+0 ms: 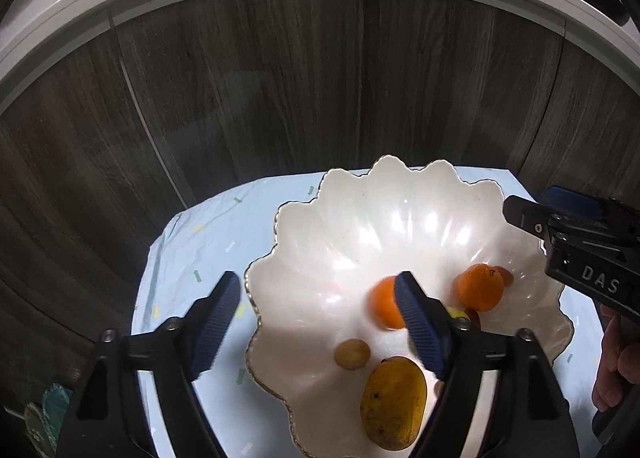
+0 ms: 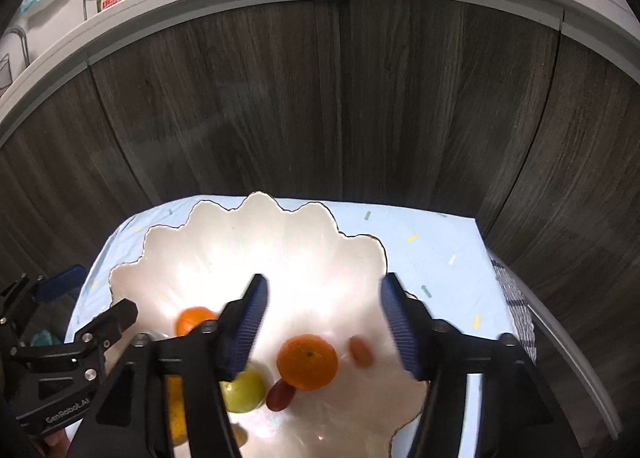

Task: Organize fruits
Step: 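Open both grippers to release the orange and red date into the bowl, then move both tools back from the bowl toward the dark plum on the cloth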

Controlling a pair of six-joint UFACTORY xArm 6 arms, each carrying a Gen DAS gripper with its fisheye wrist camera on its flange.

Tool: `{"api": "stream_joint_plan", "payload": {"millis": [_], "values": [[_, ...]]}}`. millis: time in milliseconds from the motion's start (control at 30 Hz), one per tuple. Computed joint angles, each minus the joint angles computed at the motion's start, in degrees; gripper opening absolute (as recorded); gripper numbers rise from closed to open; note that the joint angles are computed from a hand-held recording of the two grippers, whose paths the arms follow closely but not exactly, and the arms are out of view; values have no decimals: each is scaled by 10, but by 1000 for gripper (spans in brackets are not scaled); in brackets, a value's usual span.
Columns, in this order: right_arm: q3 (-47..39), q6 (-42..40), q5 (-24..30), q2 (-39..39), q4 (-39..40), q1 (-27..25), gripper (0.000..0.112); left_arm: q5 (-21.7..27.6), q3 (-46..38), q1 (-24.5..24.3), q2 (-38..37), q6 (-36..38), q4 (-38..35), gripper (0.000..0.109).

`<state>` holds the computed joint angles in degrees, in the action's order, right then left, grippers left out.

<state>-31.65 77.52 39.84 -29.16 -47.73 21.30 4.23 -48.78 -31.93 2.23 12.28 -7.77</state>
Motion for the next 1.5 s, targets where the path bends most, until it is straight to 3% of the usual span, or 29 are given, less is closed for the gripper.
{"api": "stream_joint_plan", "payload": {"millis": [100,367,900,1500], "values": [[2,13,19,-13,-14,12,80,-9,10,4,-9,-21,19,90],[9,19,47,-42,-12,33,80,-12,27,6,-34,-55,59,95],[37,45,114,-115,-6,86,80,-8,73,-2,-91,-86,91,95],[79,94,244,-205,17,208,80,-7,183,-25,-203,-96,109,95]]}}
